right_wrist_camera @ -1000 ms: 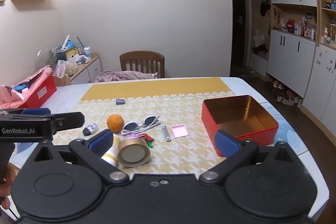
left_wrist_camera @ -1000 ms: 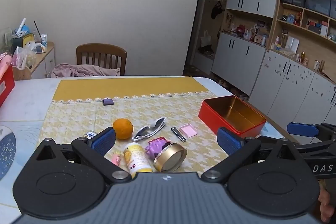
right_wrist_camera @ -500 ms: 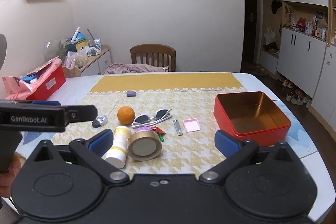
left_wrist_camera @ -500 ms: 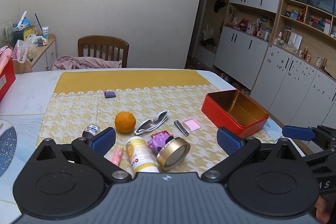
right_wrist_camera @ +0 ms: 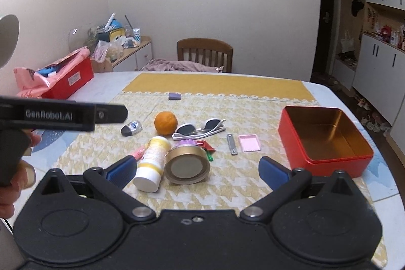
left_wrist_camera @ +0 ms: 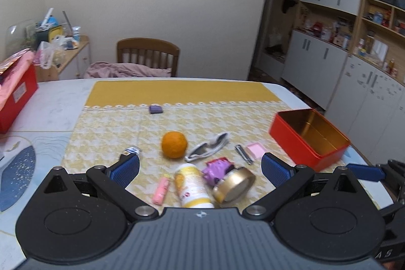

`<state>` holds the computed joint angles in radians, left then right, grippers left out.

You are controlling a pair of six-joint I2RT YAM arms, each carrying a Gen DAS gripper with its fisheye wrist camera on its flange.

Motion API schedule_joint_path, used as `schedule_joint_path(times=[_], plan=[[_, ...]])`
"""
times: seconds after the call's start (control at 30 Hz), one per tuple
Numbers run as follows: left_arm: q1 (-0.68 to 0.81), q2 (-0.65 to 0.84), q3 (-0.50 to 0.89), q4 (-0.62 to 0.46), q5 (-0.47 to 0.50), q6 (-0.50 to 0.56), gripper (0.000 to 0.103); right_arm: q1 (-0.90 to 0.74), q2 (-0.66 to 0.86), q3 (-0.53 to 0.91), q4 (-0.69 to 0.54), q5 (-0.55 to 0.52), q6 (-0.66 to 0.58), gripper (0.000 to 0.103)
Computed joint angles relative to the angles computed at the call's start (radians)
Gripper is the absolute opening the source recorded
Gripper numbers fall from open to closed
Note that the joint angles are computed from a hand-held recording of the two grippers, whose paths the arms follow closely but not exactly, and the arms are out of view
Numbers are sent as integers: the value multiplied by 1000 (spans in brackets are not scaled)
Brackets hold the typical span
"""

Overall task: Organize rigid objects
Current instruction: 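Move both tools toward the cluster of objects near the orange, then grasp the gold round tin with the right tool while the left tool grasps the yellow bottle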

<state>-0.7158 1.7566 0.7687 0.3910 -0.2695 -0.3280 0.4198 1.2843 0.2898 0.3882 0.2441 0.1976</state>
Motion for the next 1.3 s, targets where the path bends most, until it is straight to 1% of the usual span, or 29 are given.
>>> schedule_joint_path(times=[0.23, 0.3, 0.47, 0.57, 0.7, 0.77, 0.83, 0.93, 1.1, 1.17, 1.2, 1.3], plan=[[29, 100, 88, -36, -17, -9, 103, -60, 197, 60, 120, -94, -58, 103], [34, 128, 112, -45, -21, -11, 103, -84, 249, 85, 142, -134, -72, 103], [52, 198, 173, -81, -41, -11, 103, -125, 352, 152, 175, -194, -79, 103], [70, 237, 196, -90, -35, -15, 103, -153, 396, 193, 160, -239, -85, 102], [96, 291, 229, -103, 11, -31, 103, -178, 454, 246, 139, -276, -109, 102], [100, 323, 260, -127, 19, -36, 103, -181, 497, 278, 133, -285, -131, 101], [105, 353, 288, -140, 35, -39, 103, -184, 542, 315, 119, -294, -153, 97], [111, 393, 331, -163, 48, -48, 102, -188, 591, 364, 94, -308, -177, 96], [123, 448, 411, -213, 92, -62, 95, -201, 642, 418, 60, -350, -173, 95], [126, 467, 444, -234, 113, -61, 88, -203, 660, 436, 55, -355, -173, 95], [124, 478, 463, -248, 116, -58, 87, -205, 668, 451, 44, -358, -171, 94], [123, 511, 517, -296, 126, -56, 76, -204, 700, 486, 20, -365, -170, 88]])
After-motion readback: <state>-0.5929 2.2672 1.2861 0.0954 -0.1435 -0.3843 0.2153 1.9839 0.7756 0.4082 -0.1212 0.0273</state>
